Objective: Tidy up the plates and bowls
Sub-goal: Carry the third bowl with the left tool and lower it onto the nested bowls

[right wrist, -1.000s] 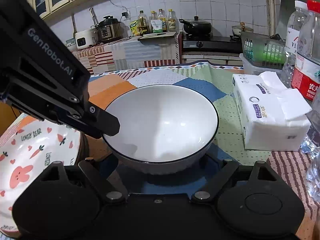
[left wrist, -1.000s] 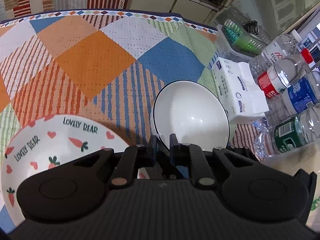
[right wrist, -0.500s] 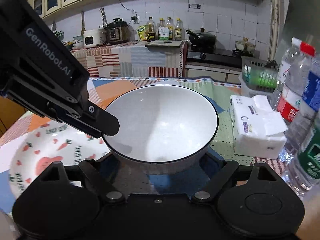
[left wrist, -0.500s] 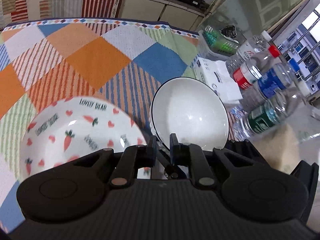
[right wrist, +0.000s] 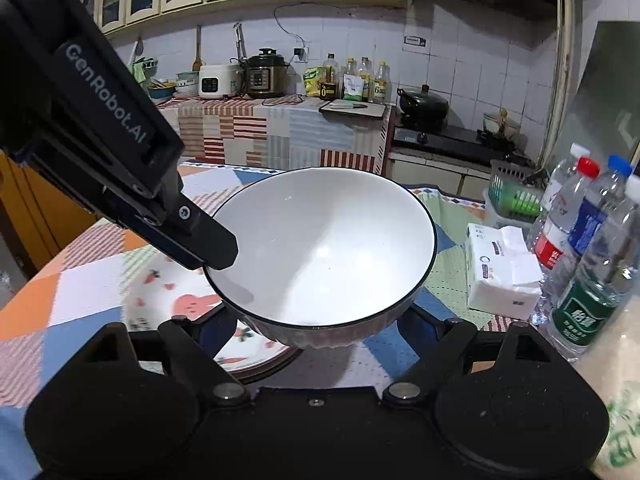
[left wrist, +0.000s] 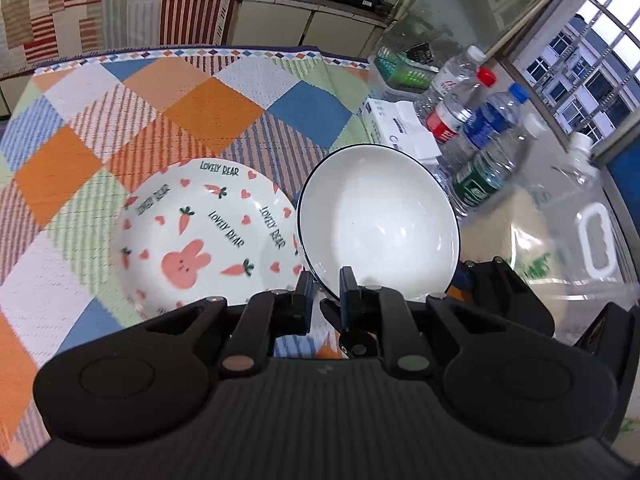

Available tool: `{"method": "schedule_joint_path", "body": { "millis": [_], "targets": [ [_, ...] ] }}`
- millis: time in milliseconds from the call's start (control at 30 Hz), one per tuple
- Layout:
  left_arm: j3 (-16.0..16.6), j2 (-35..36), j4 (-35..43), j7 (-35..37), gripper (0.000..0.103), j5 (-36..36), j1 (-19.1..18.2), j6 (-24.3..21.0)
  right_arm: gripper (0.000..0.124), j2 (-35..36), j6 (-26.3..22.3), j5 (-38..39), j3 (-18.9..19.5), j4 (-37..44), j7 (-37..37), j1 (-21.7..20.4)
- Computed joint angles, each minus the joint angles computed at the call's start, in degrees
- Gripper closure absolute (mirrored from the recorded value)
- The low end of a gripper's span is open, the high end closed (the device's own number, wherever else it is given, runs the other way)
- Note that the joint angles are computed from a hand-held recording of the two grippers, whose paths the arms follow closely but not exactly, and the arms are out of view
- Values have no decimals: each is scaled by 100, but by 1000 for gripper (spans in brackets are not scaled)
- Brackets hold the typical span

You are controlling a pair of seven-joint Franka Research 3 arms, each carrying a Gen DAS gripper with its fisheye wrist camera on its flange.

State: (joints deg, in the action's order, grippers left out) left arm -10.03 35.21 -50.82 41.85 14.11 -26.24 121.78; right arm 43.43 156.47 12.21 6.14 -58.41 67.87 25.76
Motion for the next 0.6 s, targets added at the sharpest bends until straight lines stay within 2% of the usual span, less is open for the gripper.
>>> {"method": "schedule_joint_path", "body": {
  "millis": [267, 600],
  "targets": [
    [-179, -1201, -1434, -153, 91, 102, 61, 96, 34, -1116, 472, -34, 30, -1476, -155, 87],
    [-457, -2227, -2713, -251, 91, -252, 336, 274, 34, -2007, 415, -486, -123, -2494, 324, 366]
  ]
}}
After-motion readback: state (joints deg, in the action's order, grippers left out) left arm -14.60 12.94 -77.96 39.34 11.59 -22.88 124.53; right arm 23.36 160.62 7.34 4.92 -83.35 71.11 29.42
